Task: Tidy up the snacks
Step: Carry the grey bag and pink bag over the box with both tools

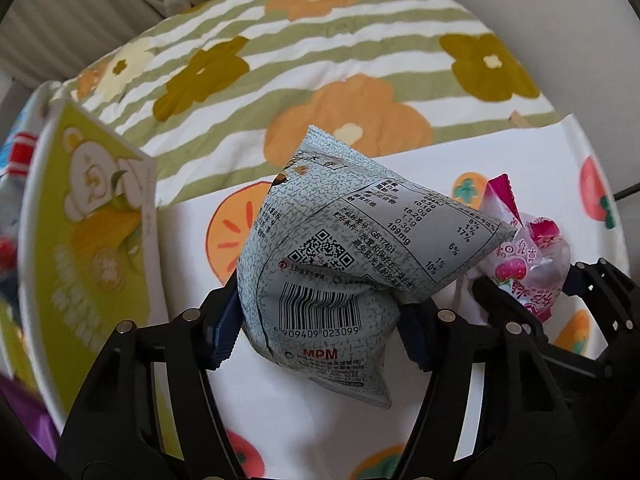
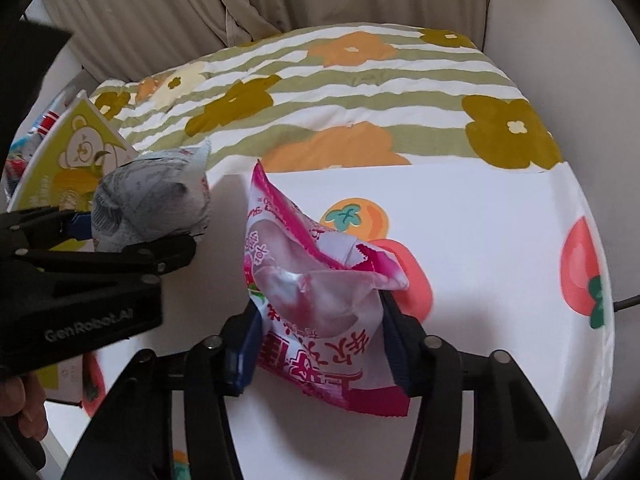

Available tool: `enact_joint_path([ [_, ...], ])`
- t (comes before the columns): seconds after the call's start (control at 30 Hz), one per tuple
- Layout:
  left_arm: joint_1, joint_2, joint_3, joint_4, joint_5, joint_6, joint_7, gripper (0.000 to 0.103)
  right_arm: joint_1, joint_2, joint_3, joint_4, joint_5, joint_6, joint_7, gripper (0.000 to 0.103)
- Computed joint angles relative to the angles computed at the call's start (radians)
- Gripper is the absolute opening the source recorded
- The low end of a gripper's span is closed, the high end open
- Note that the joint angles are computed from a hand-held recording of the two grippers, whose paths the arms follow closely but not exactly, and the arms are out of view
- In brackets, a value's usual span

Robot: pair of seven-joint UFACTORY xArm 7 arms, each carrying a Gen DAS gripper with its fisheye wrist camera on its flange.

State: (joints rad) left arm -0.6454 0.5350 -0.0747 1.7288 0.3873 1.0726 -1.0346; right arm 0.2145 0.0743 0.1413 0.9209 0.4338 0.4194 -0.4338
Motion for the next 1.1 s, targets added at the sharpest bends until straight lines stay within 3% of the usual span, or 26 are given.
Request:
enact_joint_path([
  [0.17,-0.048,-0.125,-0.003,-0.066,0.067,-0.01,-0.103,0.063,-0.003,-0.121,-0.021,-0.04,0.049,0.052,-0.08,0.047],
  [0.27,-0.068,-0.218,-0.022,-0.104,0.133,0.002,-0.187,0.063,0.012,-0.2,-0.053,-0.037,0.08,0.132,-0.144,0.047],
  [0.43,-0.075,-0.414,-0.08,-0.193,0.238,0.1,-0.333,0.063,0.055,-0.322,-0.079,-0.004,0.072,0.247,-0.198,0.047],
  [0.57,-0.049,-0.555,-0.138,-0.264,0.273,0.244,-0.384,0.063,0.108,-0.371,-0.076,0.039,0.099,0.306,-0.206,0.047],
  [0.7,0.003,-0.739,-0.176,-0.404,0.256,0.34,-0.412,0.063,0.171,-0.379,-0.05,0.09,0.148,0.32,-0.188,0.047],
  [0.83,0.056,-0.906,-0.176,-0.552,0.2,0.368,-0.38,0.063,0.236,-0.347,0.01,0.144,0.165,0.282,-0.127,0.047],
  [1.0,0.11,-1.07,-0.146,-0.712,0.126,0.366,-0.303,0.063,0.3,-0.265,0.084,0.212,0.121,0.214,-0.001,0.047],
  [1.1,0.138,-1.13,-0.119,-0.792,0.09,0.315,-0.258,0.063,0.325,-0.198,0.119,0.257,0.05,0.181,0.078,0.047],
])
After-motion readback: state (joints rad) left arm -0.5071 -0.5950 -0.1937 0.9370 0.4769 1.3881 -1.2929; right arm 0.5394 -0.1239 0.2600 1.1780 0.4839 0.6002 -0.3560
